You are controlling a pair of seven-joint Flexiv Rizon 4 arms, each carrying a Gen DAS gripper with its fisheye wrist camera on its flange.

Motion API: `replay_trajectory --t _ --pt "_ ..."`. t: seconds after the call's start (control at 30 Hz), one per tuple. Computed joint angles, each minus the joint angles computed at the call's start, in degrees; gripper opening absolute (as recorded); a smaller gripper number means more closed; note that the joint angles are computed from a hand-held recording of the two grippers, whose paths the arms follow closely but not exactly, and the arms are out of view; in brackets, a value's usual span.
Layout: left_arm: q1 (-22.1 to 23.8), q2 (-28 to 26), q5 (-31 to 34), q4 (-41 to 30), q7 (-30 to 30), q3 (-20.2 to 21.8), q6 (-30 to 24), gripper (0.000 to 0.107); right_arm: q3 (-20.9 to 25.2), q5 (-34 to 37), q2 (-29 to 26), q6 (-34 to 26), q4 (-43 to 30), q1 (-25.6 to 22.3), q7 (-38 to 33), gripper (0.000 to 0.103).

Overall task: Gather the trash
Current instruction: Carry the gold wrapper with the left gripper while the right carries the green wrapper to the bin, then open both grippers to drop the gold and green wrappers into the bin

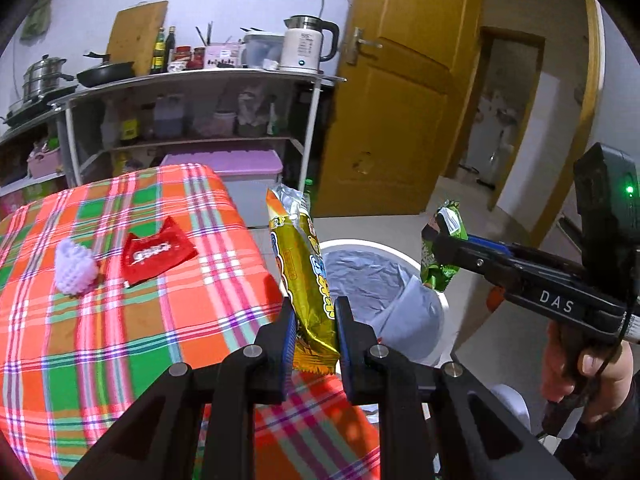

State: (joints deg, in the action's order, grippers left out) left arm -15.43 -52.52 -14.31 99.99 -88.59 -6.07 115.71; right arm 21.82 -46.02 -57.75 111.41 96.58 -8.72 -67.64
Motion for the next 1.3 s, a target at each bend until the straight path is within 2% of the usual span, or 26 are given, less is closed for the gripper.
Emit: replay_trajectory --t 0.17,0.43,0.67,1.13,1.23,1.3 --pt "0.3 -1.7 0.8 -2.9 0.7 -1.1 -2.2 0.019 0.2 0.5 -0.6 -1.0 -0.6 -0.7 0.2 0.030" --pt "0.5 -4.6 1.3 -7.6 1.8 -2.0 -6.6 0.019 3.5 1.6 -2.9 -5.3 -2.9 -3.0 -1.9 0.030" --pt "0.5 -7.1 1.1 -11.5 2.5 -2.2 -11.0 0.019 6.9 5.3 -5.7 -11.2 -5.5 -4.4 -6.2 0.030" --pt "0.5 -11.6 -0.1 -19.8 3.7 -2.4 -21.3 0.019 9.1 14.8 -8.1 -17.8 -9.7 -3.9 -14.0 0.031" --pt "0.7 -12.2 -0.4 -20.8 3.6 -2.6 -23.0 0.025 8.6 17.0 -7.7 -17.6 -9.8 -3.3 -15.5 0.031" --pt "1.4 -12.6 -0.5 -21.1 3.7 -3.6 -23.5 0.036 8.8 18.3 -7.6 -17.6 -9.8 -3.2 -16.7 0.031"
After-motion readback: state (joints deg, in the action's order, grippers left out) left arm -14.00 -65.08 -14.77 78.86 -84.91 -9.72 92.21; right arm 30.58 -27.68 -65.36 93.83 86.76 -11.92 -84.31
